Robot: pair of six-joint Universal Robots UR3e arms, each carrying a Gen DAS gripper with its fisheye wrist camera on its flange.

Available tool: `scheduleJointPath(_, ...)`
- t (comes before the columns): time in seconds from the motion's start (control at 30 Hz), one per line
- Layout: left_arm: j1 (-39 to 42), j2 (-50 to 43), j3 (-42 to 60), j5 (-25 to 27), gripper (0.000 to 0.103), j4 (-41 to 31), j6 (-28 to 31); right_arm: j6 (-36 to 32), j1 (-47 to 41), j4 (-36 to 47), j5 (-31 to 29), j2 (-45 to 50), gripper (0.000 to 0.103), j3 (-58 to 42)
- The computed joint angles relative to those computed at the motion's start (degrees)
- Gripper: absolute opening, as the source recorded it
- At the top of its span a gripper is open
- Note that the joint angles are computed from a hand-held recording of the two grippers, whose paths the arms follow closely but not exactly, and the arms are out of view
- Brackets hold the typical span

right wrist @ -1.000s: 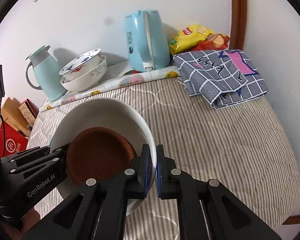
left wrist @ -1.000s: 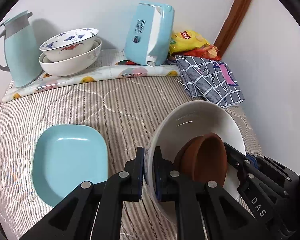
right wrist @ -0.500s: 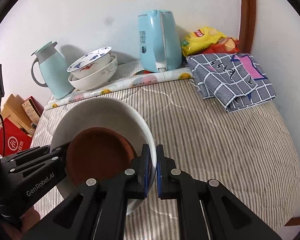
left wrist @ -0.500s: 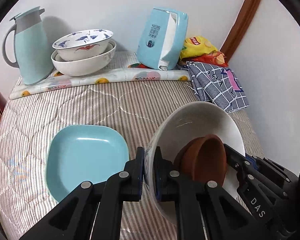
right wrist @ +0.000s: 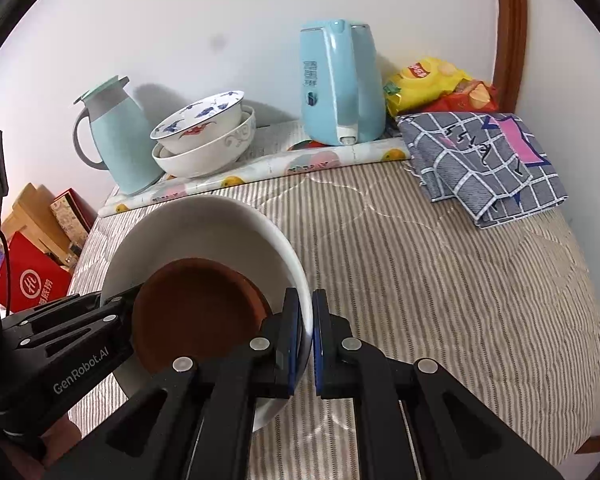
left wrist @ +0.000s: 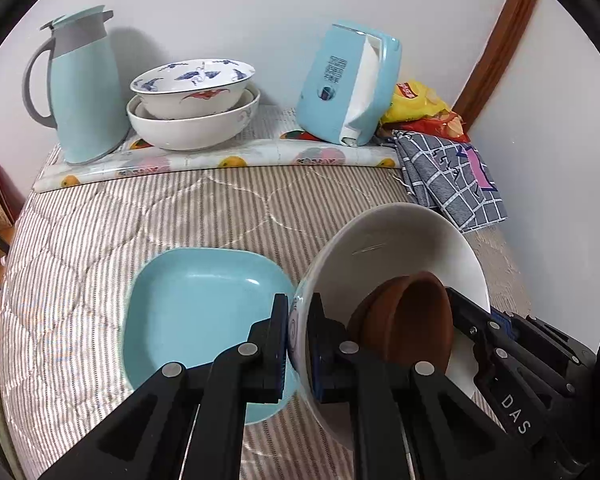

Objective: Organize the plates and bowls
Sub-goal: 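Carry the white bowl with both grippers over the light-blue plate stack, then lower the white bowl onto the light-blue plate with both grippers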

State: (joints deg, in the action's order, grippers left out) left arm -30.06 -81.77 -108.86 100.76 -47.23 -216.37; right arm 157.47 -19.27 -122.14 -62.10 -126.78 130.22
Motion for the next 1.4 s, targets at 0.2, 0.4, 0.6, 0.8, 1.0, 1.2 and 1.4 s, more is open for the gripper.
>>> scheduleJointPath(0.2,2.34,3.84,-3.61,-0.22,0.009,-0.83,0.93,4.33,5.87,-5.54,-1.88,3.74,0.006,0.38)
scheduleJointPath(0.4,5.46,8.27,-7.7,-0.83,0.009,-1.8,2.17,8.5,11.58,-11.17,-3.47,8.35,0.006,0.44)
scheduleJointPath(0.6,8.59,12.45,-11.57,-1.54,0.009,-2.88,3.39,11.88,16.85,-16.31,-4.95,13.01,0.006,0.42)
scheduleJointPath(0.8,11.42,16.03,-14.8,-2.42,0.009,-3.78,4.61,14.18,20.52,-19.74,-5.83,16.73,0.006,-0.03)
scheduleJointPath(1.0,13.37,17.56,-16.69,-3.05,0.009,-4.16,5.68,16.0,23.12,-22.6,-6.65,20.05,0.006,-0.44)
scheduleJointPath(1.2,15.97,18.4,-18.94,-4.35,0.009,-3.64,7.25,17.05,24.89,-25.45,-7.18,24.0,0.006,-0.6)
scheduleJointPath(1.4,18.76,17.97,-21.07,-6.09,0.009,-1.92,9.08,17.99,26.31,-27.84,-7.77,28.29,0.006,-1.59)
